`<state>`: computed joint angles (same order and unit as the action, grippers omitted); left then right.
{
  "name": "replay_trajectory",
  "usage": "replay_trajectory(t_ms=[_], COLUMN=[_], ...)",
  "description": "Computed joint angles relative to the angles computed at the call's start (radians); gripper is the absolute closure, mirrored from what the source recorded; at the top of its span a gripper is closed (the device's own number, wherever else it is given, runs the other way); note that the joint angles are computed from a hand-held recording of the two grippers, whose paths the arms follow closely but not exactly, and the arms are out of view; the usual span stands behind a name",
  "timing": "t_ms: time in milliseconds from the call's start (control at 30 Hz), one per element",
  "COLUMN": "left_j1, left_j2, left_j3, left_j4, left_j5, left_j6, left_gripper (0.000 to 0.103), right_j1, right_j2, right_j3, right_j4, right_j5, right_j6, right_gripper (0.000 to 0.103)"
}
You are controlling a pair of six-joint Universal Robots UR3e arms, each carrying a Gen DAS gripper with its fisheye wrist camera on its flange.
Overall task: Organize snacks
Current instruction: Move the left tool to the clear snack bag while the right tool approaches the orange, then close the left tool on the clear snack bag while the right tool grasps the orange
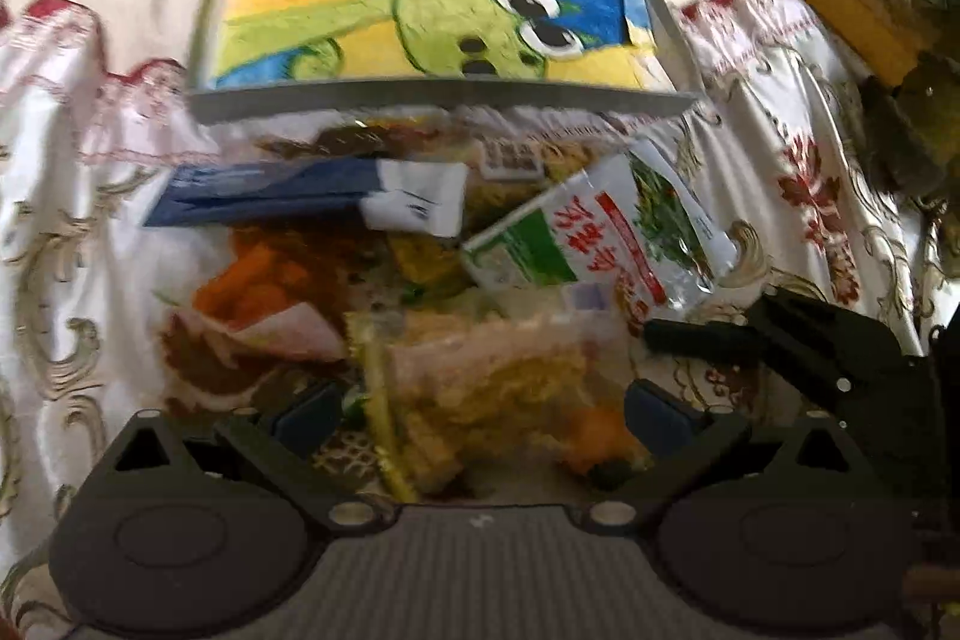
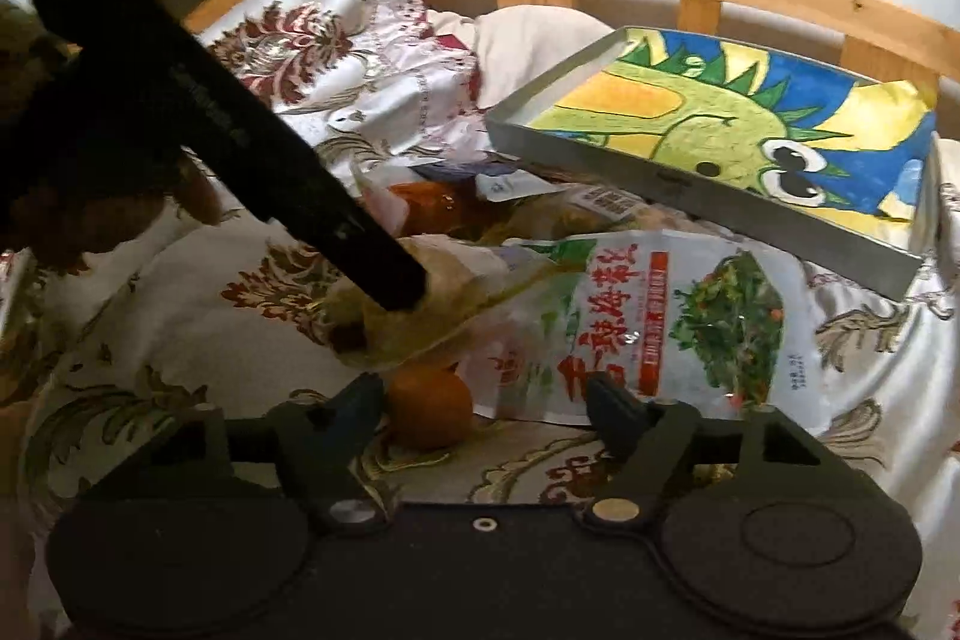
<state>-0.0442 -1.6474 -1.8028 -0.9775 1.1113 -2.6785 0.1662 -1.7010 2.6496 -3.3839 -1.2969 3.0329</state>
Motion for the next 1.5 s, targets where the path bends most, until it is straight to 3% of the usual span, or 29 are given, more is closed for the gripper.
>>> replay_trajectory(t_ms=[133,300,567,867,1033,1267,1367,1400,1500], left_j1=[-0.014,-0.009,-0.059,-0.132,-0.082,-0.028,-0.018,-0.024,-0.047], left_j2=[-0.044,-0.049,-0.064,-0.125,-0.084,-0.032,-0.024,-0.028,-0.049], left_j3=[0.060,0.008,0.011,0.050,-0.023,-0.102,-0.125,-0.124,-0.116], left_j4=[-0.050,0.020,0.079,0.166,0.199,0.233,0.250,0.254,0.277], left_j5=[-0.004,-0.033,0.014,0.102,0.041,-0.025,-0.041,-0.031,0.005], left_j6=[0.005,-0.042,-0.202,-0.312,-0.280,-0.265,-0.261,-0.267,-0.312], left_gripper=[0.000,0.000,0.000,0.000,0.004,0.012,0.008,0.002,0.000], right_j1=[-0.020,0.047,0.114,0.154,0.134,0.161,0.190,0.198,0.205], right_j2=[-0.010,0.021,0.060,0.088,0.089,0.095,0.102,0.103,0.111], right_j3=[-0.018,-0.057,-0.086,-0.096,-0.094,-0.104,-0.119,-0.124,-0.131], right_j4=[0.051,0.065,0.054,0.030,0.034,0.035,0.044,0.048,0.050], right_j5=[0.034,-0.020,-0.111,-0.170,-0.139,-0.174,-0.207,-0.217,-0.229], right_j6=[-0.003,0.013,0.065,0.084,0.091,0.089,0.098,0.101,0.100], right_gripper=[0.032,0.038,0.061,0.066,0.067,0.068,0.068,0.068,0.068])
